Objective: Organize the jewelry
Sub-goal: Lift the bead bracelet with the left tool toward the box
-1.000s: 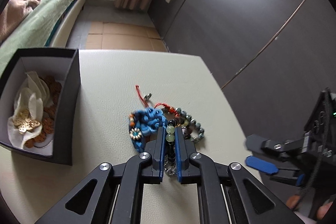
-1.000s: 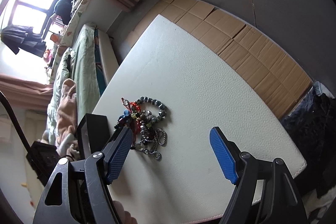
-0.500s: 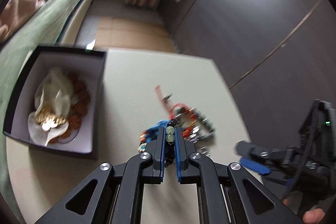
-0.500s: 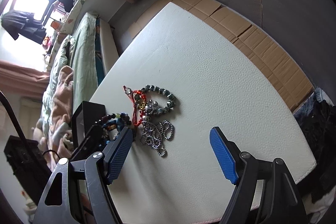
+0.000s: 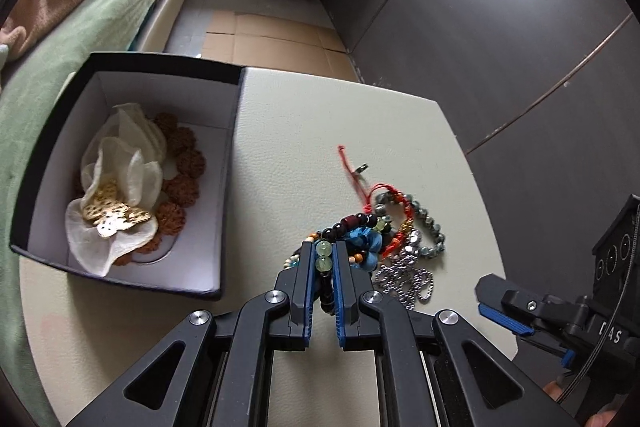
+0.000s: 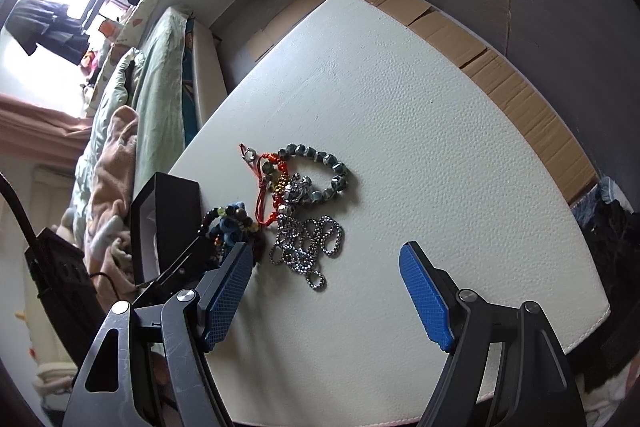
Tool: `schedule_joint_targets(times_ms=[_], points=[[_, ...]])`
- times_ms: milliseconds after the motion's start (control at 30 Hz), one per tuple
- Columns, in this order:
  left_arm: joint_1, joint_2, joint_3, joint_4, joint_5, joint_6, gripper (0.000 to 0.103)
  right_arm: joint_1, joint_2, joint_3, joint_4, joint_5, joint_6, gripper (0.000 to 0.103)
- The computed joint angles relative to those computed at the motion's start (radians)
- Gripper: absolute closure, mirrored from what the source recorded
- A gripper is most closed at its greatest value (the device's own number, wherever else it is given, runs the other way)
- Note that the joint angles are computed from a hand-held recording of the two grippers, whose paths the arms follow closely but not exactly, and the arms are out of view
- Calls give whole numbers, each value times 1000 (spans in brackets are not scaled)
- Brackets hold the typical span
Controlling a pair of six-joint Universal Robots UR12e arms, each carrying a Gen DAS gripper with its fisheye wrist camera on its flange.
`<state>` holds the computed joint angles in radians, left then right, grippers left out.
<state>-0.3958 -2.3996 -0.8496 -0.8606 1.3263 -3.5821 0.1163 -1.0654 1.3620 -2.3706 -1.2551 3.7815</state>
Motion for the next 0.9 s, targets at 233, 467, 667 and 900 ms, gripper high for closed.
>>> schedule_joint_targets(times_ms=[233, 467, 667, 900], points=[[-10, -38, 67, -69, 1, 30, 94, 0, -2, 2, 0, -1, -3, 26], [-17, -43, 64, -17, 41, 26, 94, -1, -4, 4, -1, 6, -7, 26], [-11, -35, 38, 55, 4, -8, 95, -1, -3, 3, 2, 9, -9, 26], [9, 4, -28, 161, -86, -53, 95, 4, 0, -4, 7, 8, -16, 26]])
